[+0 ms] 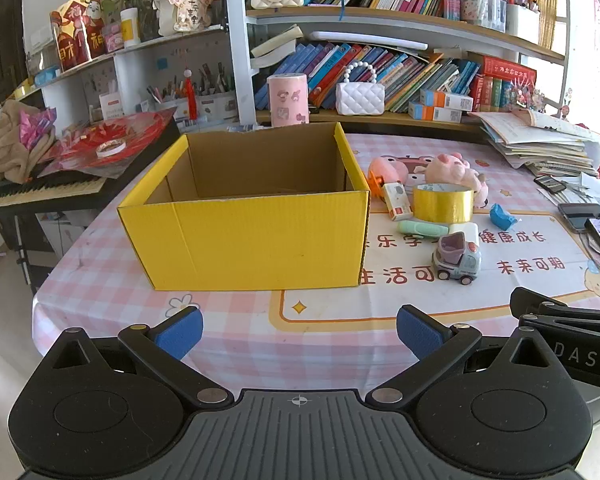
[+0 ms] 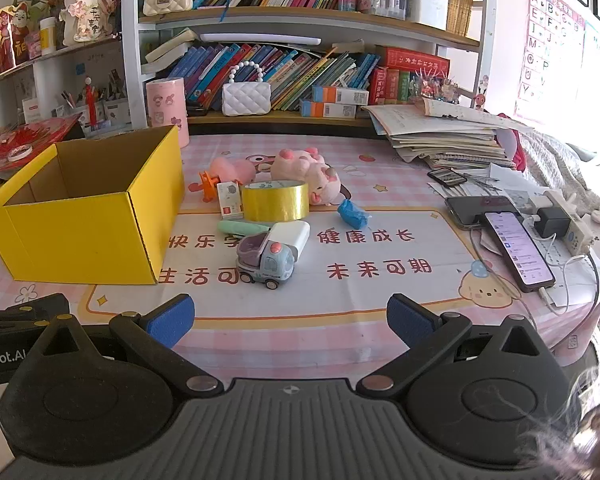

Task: Organize objects
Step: 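Move both tools toward the toys beside the yellow box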

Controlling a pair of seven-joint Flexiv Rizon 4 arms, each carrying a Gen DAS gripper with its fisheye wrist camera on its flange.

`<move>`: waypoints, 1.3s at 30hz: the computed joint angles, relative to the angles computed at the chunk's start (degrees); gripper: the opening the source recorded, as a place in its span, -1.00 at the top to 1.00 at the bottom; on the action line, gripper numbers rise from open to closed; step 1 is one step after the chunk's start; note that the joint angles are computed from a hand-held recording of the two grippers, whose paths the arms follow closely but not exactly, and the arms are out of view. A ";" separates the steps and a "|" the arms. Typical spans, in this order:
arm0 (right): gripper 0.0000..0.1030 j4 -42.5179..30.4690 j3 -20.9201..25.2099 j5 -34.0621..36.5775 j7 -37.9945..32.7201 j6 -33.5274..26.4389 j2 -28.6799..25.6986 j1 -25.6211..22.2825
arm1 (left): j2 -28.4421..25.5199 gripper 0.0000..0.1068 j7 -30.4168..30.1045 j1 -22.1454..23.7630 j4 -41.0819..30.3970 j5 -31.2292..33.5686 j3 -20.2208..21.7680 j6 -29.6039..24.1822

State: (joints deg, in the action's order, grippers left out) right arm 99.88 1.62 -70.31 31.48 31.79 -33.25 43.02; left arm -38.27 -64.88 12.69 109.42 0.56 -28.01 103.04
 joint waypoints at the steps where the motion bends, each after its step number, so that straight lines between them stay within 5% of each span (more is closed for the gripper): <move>1: -1.00 0.01 0.01 0.02 -0.03 0.01 0.01 -0.03 | 0.03 -0.93 -0.02 -0.02 -0.01 -0.02 0.05 -0.07; 39: -1.00 -2.31 -1.52 1.77 -3.24 3.53 -1.75 -0.87 | -1.65 -0.93 2.53 -3.19 -3.77 -4.46 2.25 -3.37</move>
State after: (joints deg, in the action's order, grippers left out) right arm 97.57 0.10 -68.54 28.24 35.31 -35.00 42.15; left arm -39.92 -62.36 9.50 105.65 -3.90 -25.77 99.67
